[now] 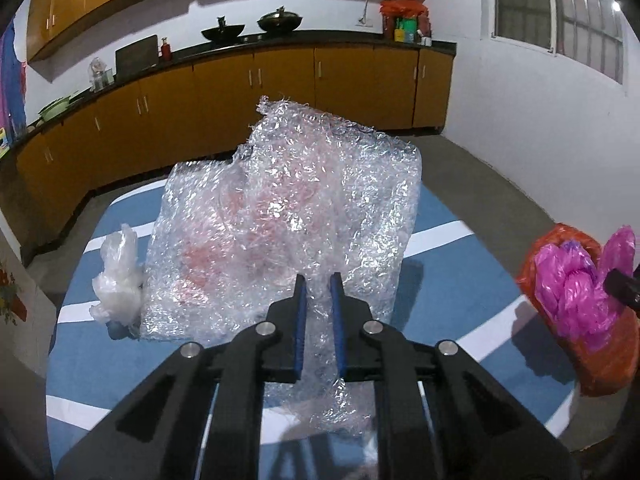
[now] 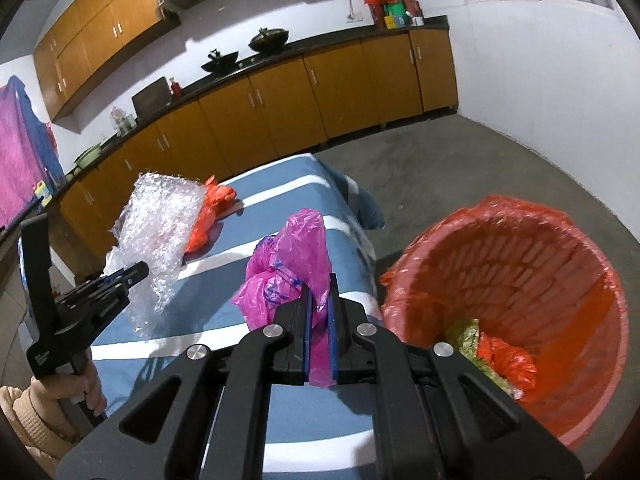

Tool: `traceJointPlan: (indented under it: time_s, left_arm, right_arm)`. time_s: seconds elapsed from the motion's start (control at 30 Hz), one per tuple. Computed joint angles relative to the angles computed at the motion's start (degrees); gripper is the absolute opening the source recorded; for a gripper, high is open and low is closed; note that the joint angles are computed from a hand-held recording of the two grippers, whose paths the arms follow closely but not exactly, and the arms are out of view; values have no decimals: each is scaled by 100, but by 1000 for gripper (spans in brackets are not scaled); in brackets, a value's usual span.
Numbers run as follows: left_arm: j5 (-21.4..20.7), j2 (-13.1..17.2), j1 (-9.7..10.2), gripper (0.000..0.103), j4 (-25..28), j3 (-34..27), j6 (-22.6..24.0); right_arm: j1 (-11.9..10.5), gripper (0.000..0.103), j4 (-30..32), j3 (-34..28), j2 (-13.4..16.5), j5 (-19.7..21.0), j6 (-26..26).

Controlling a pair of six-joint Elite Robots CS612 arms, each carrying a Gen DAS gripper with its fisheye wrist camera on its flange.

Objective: Collect trash
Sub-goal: 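Carry the pink bag and bubble wrap over the red basket and open both grippers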

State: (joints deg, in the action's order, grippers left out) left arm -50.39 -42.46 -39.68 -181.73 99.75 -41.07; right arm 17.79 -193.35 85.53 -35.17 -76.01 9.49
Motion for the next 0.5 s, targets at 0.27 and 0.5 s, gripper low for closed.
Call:
traceJointPlan:
  time_s: [0.27, 0.5]
  left_arm:
    - [-96, -62, -178, 12, -489, -13, 444]
    - [-358, 3, -302, 12, -794, -197, 797]
  right_arm:
    - [-187, 7, -387, 288, -143, -253, 256]
    - [-403, 7, -684, 564, -261, -625, 532]
